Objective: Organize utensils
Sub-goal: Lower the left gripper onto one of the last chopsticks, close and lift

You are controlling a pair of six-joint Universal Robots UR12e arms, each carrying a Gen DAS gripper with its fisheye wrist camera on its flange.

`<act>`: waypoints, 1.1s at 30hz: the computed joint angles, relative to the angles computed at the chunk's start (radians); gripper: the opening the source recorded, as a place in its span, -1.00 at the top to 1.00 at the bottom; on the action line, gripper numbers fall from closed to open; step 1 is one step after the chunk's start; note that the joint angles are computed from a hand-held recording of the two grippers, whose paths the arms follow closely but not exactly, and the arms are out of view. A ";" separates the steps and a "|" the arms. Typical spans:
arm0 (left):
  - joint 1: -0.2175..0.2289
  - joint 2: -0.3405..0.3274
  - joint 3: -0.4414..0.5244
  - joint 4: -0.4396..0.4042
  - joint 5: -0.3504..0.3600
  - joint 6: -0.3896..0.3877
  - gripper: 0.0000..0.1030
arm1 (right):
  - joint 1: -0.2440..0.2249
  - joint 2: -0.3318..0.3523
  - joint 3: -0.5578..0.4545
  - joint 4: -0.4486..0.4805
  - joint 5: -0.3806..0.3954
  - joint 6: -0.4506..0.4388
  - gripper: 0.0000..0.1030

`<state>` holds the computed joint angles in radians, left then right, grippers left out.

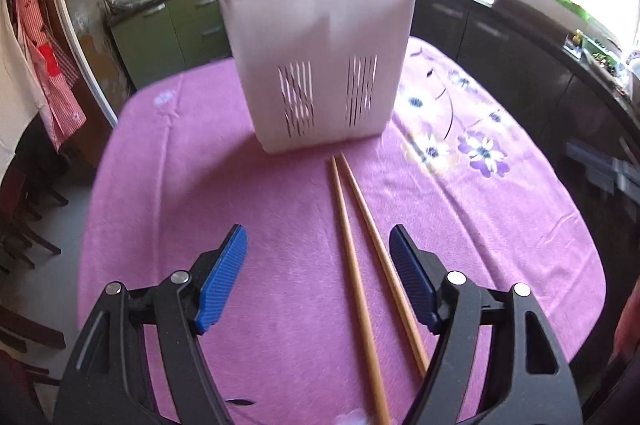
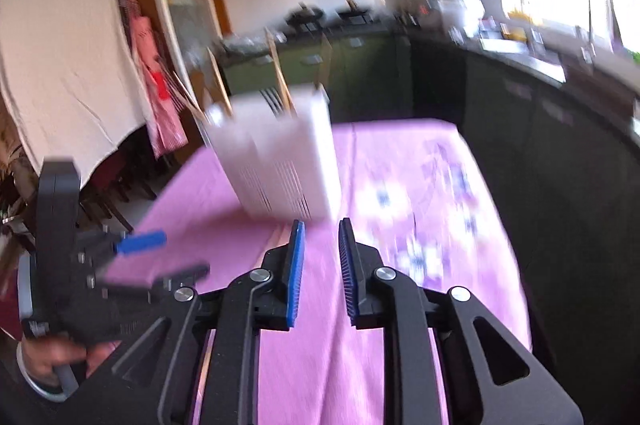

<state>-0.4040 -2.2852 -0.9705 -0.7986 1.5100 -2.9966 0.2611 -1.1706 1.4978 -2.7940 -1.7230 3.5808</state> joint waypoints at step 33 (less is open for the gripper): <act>-0.012 -0.143 0.223 -0.225 0.022 -0.050 0.24 | -0.046 -0.032 0.109 -0.016 0.173 0.099 0.54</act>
